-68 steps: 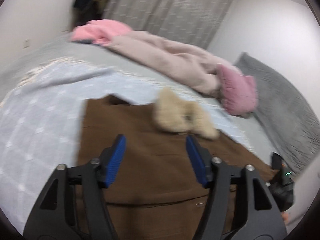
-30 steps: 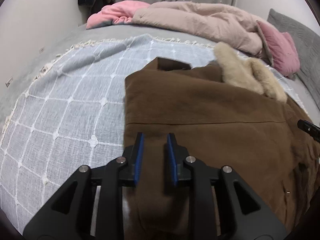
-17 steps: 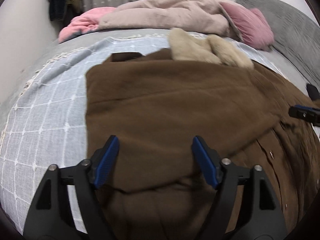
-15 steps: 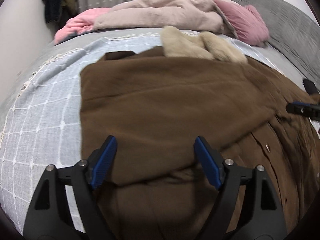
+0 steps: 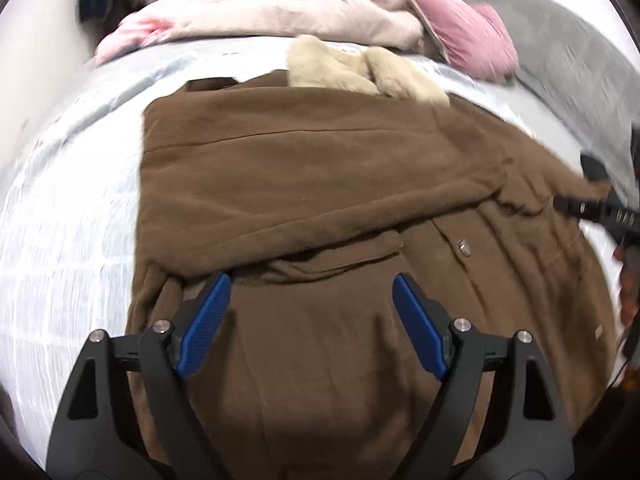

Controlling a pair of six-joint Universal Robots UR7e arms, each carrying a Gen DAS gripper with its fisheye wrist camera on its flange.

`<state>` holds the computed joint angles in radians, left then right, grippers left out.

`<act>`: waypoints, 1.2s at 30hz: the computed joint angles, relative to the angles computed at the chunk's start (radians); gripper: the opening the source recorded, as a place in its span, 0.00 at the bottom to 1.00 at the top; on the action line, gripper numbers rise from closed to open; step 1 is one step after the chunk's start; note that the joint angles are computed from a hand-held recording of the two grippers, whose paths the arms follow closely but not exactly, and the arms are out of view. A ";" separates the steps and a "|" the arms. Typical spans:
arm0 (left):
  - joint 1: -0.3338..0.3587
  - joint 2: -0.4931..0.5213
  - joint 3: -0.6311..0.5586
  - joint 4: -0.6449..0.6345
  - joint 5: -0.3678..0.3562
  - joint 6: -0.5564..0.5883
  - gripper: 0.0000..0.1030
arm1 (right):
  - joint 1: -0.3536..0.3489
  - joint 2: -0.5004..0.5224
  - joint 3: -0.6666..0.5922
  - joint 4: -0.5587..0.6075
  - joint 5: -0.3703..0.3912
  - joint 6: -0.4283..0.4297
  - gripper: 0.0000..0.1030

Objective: Fold large clothes
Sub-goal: 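Grasp the other brown coat sleeve with the right tool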

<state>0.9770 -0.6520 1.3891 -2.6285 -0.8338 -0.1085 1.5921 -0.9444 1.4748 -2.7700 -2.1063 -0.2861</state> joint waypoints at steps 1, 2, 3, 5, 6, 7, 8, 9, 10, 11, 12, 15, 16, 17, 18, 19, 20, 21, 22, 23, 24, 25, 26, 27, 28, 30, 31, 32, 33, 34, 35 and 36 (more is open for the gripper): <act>-0.002 -0.013 0.012 0.009 -0.005 -0.045 0.92 | -0.004 -0.009 0.008 -0.017 -0.001 0.003 0.68; -0.001 -0.032 0.030 0.006 -0.024 -0.096 0.98 | -0.008 -0.017 0.015 -0.036 -0.004 0.006 0.70; 0.000 -0.039 0.040 -0.002 -0.034 -0.118 0.99 | -0.013 -0.025 0.022 -0.058 -0.009 0.010 0.71; 0.005 -0.058 0.059 -0.004 -0.061 -0.187 0.99 | -0.023 -0.038 0.031 -0.086 -0.017 0.017 0.72; 0.006 -0.059 0.057 0.003 -0.065 -0.207 0.99 | -0.029 -0.044 0.035 -0.098 -0.020 0.022 0.72; 0.007 -0.063 0.060 0.012 -0.064 -0.238 0.99 | -0.034 -0.049 0.036 -0.106 -0.020 0.026 0.73; 0.007 -0.065 0.063 0.017 -0.059 -0.259 0.99 | -0.042 -0.057 0.041 -0.117 -0.019 0.033 0.73; 0.006 -0.065 0.067 0.016 -0.054 -0.271 0.99 | -0.048 -0.062 0.042 -0.122 -0.017 0.038 0.73; 0.006 -0.066 0.073 0.011 -0.049 -0.287 0.99 | -0.056 -0.068 0.042 -0.129 -0.016 0.047 0.73; 0.007 -0.066 0.077 0.006 -0.046 -0.302 0.99 | -0.064 -0.073 0.041 -0.132 -0.013 0.053 0.74; 0.009 -0.068 0.080 0.006 -0.049 -0.316 0.99 | -0.074 -0.080 0.043 -0.139 -0.009 0.058 0.74; 0.020 -0.076 0.085 0.003 -0.075 -0.364 0.99 | -0.096 -0.095 0.043 -0.147 -0.004 0.056 0.74; 0.023 -0.078 0.088 -0.002 -0.080 -0.380 0.99 | -0.104 -0.102 0.045 -0.151 -0.003 0.049 0.74; 0.025 -0.079 0.092 -0.013 -0.081 -0.396 0.99 | -0.113 -0.111 0.046 -0.155 -0.002 0.042 0.74; 0.027 -0.079 0.097 -0.026 -0.079 -0.406 0.99 | -0.125 -0.121 0.050 -0.159 0.004 0.035 0.74; 0.026 -0.079 0.099 -0.031 -0.073 -0.414 0.99 | -0.134 -0.129 0.052 -0.162 0.009 0.032 0.74; 0.025 -0.079 0.099 -0.032 -0.063 -0.421 0.99 | -0.147 -0.139 0.055 -0.165 0.017 0.032 0.74; 0.024 -0.078 0.099 -0.033 -0.056 -0.422 0.99 | -0.160 -0.149 0.056 -0.165 0.025 0.038 0.74; 0.022 -0.076 0.099 -0.036 -0.051 -0.418 0.99 | -0.170 -0.157 0.057 -0.165 0.031 0.046 0.74; 0.020 -0.076 0.099 -0.041 -0.047 -0.412 0.99 | -0.187 -0.168 0.057 -0.162 0.043 0.063 0.74; 0.016 -0.074 0.100 -0.052 -0.041 -0.401 0.99 | -0.201 -0.177 0.057 -0.156 0.054 0.082 0.74; 0.013 -0.073 0.100 -0.062 -0.037 -0.388 0.99 | -0.219 -0.187 0.051 -0.144 0.069 0.115 0.74; 0.009 -0.070 0.100 -0.073 -0.033 -0.375 0.99 | -0.233 -0.195 0.046 -0.131 0.084 0.147 0.74; 0.009 -0.068 0.098 -0.080 -0.030 -0.366 0.99 | -0.252 -0.204 0.041 -0.121 0.107 0.187 0.74; 0.005 -0.063 0.097 -0.093 -0.024 -0.349 0.99 | -0.269 -0.211 0.035 -0.120 0.131 0.221 0.74; 0.002 -0.054 0.094 -0.109 -0.014 -0.322 0.99 | -0.296 -0.213 0.014 -0.133 0.165 0.271 0.74; 0.000 -0.050 0.093 -0.116 -0.006 -0.308 0.99 | -0.309 -0.211 0.002 -0.151 0.174 0.296 0.74; -0.002 -0.047 0.092 -0.122 0.001 -0.296 0.99 | -0.321 -0.207 -0.010 -0.170 0.179 0.319 0.74; -0.004 -0.046 0.092 -0.127 0.005 -0.281 0.99 | -0.330 -0.203 -0.020 -0.180 0.182 0.335 0.74; -0.006 -0.044 0.091 -0.133 0.008 -0.249 0.99 | -0.341 -0.198 -0.035 -0.184 0.186 0.358 0.74; -0.007 -0.043 0.089 -0.134 0.010 -0.228 0.99 | -0.352 -0.192 -0.050 -0.179 0.187 0.377 0.74; -0.009 -0.042 0.087 -0.136 0.015 -0.208 0.99 | -0.360 -0.185 -0.069 -0.169 0.185 0.398 0.74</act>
<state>0.9685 -0.6941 1.4764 -2.7643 -0.8191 -0.3168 1.2321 -1.1296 1.4058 -2.9394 -1.9216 0.1118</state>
